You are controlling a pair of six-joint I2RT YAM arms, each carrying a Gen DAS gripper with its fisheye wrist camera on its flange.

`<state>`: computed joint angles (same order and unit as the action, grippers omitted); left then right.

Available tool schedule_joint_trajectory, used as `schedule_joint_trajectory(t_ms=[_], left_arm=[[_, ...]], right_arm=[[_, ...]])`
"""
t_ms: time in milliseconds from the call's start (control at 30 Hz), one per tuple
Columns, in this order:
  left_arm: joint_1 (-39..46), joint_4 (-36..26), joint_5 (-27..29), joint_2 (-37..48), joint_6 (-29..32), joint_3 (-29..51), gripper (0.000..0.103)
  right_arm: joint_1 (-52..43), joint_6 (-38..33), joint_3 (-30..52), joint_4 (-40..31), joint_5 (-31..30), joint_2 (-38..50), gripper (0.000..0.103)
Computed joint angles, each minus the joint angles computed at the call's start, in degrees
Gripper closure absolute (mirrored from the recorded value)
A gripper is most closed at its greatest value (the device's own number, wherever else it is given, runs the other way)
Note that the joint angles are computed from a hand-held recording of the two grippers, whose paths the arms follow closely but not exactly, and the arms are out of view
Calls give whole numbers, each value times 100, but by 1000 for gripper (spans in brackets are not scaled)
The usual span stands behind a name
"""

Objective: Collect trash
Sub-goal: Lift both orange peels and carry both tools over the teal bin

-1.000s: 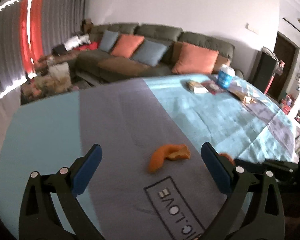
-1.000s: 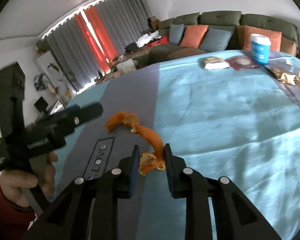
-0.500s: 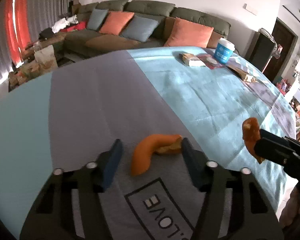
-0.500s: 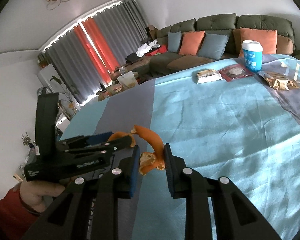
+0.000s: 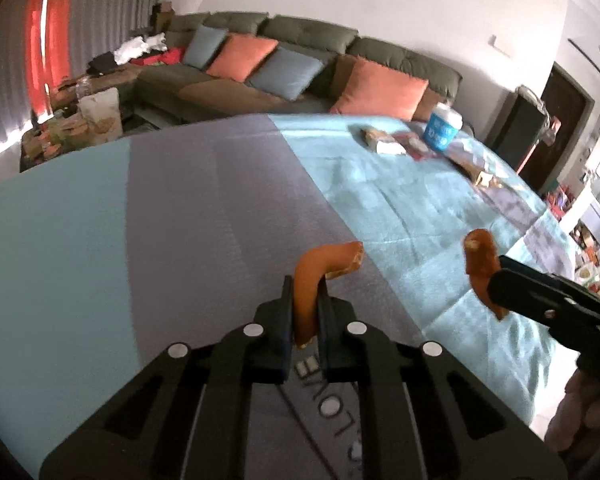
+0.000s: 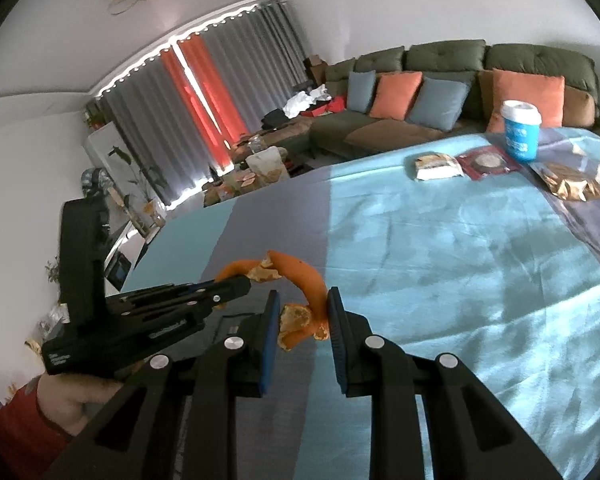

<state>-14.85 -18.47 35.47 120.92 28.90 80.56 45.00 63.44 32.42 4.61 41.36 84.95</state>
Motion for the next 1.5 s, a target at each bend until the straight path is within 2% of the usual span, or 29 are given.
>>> schedule_joint_trajectory(t_ms=[200, 433, 633, 900, 1133, 1333, 1500], left_arm=[[552, 272, 281, -724, 5, -589, 93], [1641, 546, 811, -1678, 75, -1202, 93], [2598, 452, 1140, -1938, 110, -1209, 93], [3654, 151, 1427, -1654, 192, -670, 93], [4473, 124, 1553, -1194, -1, 123, 93], [5063, -32, 1511, -554, -236, 1144, 93], [5460, -451, 1500, 63, -210, 2102, 93]], right_arm=[[148, -377, 496, -53, 54, 226, 82], [327, -1046, 1193, -121, 181, 450, 82], [428, -1691, 1966, -103, 73, 901, 82], [454, -2544, 3261, -176, -333, 1777, 82], [392, -3214, 4663, -431, -914, 2702, 82], [341, -3749, 6320, -980, -1525, 3681, 82], [269, -3979, 8044, -1750, -2075, 4740, 82]])
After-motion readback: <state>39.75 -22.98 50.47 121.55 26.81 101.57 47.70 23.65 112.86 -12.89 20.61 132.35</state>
